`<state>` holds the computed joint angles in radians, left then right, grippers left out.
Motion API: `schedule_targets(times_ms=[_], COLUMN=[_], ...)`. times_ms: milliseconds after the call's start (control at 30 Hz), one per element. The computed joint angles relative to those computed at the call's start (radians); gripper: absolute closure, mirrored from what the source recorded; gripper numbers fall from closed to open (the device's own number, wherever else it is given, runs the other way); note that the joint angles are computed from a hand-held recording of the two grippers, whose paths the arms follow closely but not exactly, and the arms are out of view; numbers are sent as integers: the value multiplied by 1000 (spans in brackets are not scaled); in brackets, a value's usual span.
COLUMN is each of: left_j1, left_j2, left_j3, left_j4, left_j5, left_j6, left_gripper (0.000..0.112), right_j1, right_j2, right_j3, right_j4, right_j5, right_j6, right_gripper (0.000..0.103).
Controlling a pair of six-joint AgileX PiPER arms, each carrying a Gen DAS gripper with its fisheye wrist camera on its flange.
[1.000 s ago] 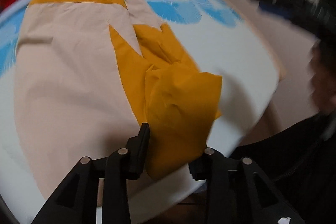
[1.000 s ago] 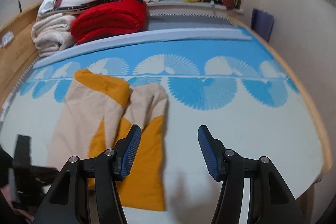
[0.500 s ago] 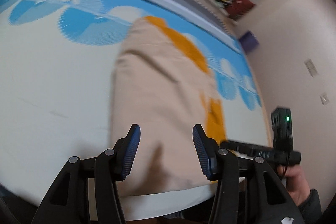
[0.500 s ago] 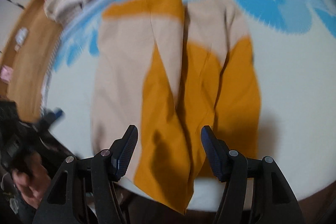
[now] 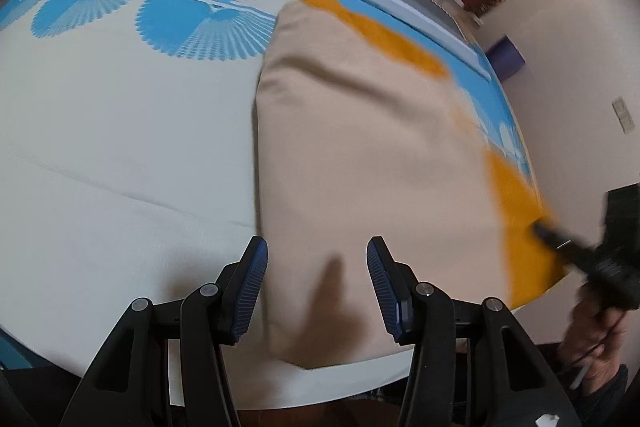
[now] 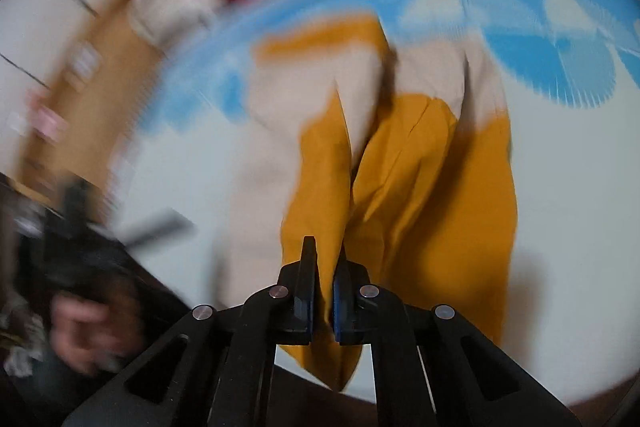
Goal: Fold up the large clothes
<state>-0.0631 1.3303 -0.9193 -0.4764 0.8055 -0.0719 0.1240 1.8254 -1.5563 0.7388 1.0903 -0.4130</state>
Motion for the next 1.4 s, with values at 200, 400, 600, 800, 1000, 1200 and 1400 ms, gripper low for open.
schedule_targets(times_ms=[200, 400, 600, 800, 1000, 1200, 1400], left_j1=[-130, -287, -292, -376, -326, -239, -258], left_j2=[100, 241, 242, 284, 292, 438, 649], left_j3=[-56, -139, -145, -181, -340, -578, -628], left_j4=[47, 244, 251, 365, 370, 286, 438], left_j5=[10, 83, 105, 143, 271, 333, 350], left_j6=[-19, -144, -100, -167, -45, 258, 176], left_gripper=[64, 61, 68, 68, 74, 78, 75], right_j1=[-65, -37, -37, 21, 19, 62, 99], right_j2=[-44, 47, 58, 101, 103, 81, 69], right_j3=[96, 158, 149, 108, 111, 126, 104], right_j4=[-113, -360, -351, -510, -523, -567, -600], right_j5=[-10, -36, -80, -61, -48, -34, 0], right_j6=[33, 150, 134, 167, 147, 181, 217], right_gripper=[98, 98, 98, 99, 98, 98, 97])
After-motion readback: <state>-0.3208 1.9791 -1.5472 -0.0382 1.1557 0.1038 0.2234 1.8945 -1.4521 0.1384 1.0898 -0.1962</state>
